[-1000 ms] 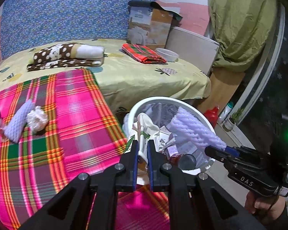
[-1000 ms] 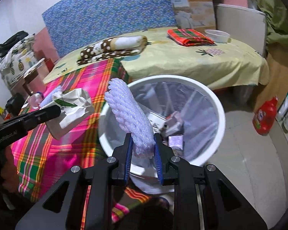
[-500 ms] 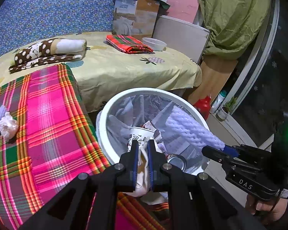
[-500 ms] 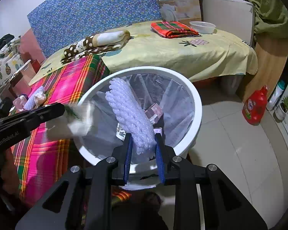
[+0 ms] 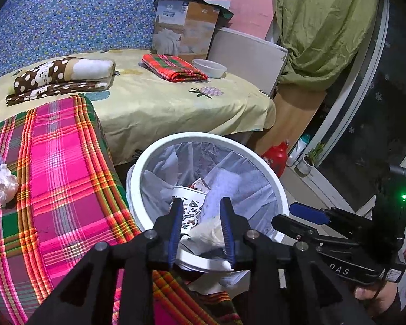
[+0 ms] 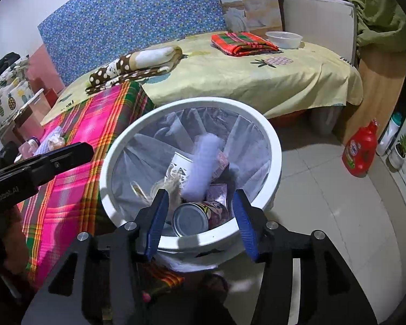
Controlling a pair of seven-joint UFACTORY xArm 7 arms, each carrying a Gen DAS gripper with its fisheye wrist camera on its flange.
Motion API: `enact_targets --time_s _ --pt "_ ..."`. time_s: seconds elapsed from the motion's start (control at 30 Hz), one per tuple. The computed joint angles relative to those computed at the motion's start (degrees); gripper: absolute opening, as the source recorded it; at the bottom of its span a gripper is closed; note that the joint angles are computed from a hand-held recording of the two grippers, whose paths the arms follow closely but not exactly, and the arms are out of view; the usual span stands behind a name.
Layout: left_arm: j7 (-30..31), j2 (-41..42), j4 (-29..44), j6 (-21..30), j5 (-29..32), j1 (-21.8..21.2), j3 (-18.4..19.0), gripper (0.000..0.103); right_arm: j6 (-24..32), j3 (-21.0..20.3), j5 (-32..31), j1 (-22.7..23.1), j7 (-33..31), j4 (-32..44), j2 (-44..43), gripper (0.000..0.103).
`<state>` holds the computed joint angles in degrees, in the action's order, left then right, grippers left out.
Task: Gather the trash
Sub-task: 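Move both tools back from the bin toward the remaining trash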
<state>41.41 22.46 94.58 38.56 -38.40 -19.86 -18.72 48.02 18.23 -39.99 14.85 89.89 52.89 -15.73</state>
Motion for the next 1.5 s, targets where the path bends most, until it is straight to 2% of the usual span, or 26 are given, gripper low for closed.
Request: enact_targets --time_s 0.47,0.7,0.83,1.2,1.5 --pt "1.15 -5.32 -6.15 -1.38 -3.67 2.78 1.81 0.029 -2.66 1.36 -5.58 0.69 3.81 2.76 2.16 0.051" --pt "2.57 -8.59 -10.56 -3.41 -5.28 4.03 3.22 0.029 -3.77 0.57 -7.17 2.98 3.67 6.45 6.10 0.051" --pt "3.38 -10.53 -13.19 -5.09 -6.15 4.65 4.28 0.029 -6.61 -0.35 -9.17 4.14 4.36 7.45 7.47 0.051" --pt "4.27 -14.08 -18.83 -8.85 -7.54 6.58 6.89 0.029 -10.65 -2.72 -7.56 8.20 -0.23 12.61 13.29 0.051" --pt "5.79 -15.86 -21.68 -10.54 -9.62 8.00 8.47 0.029 -10.94 -4.80 -6.96 11.95 -4.08 18.29 18.58 0.051"
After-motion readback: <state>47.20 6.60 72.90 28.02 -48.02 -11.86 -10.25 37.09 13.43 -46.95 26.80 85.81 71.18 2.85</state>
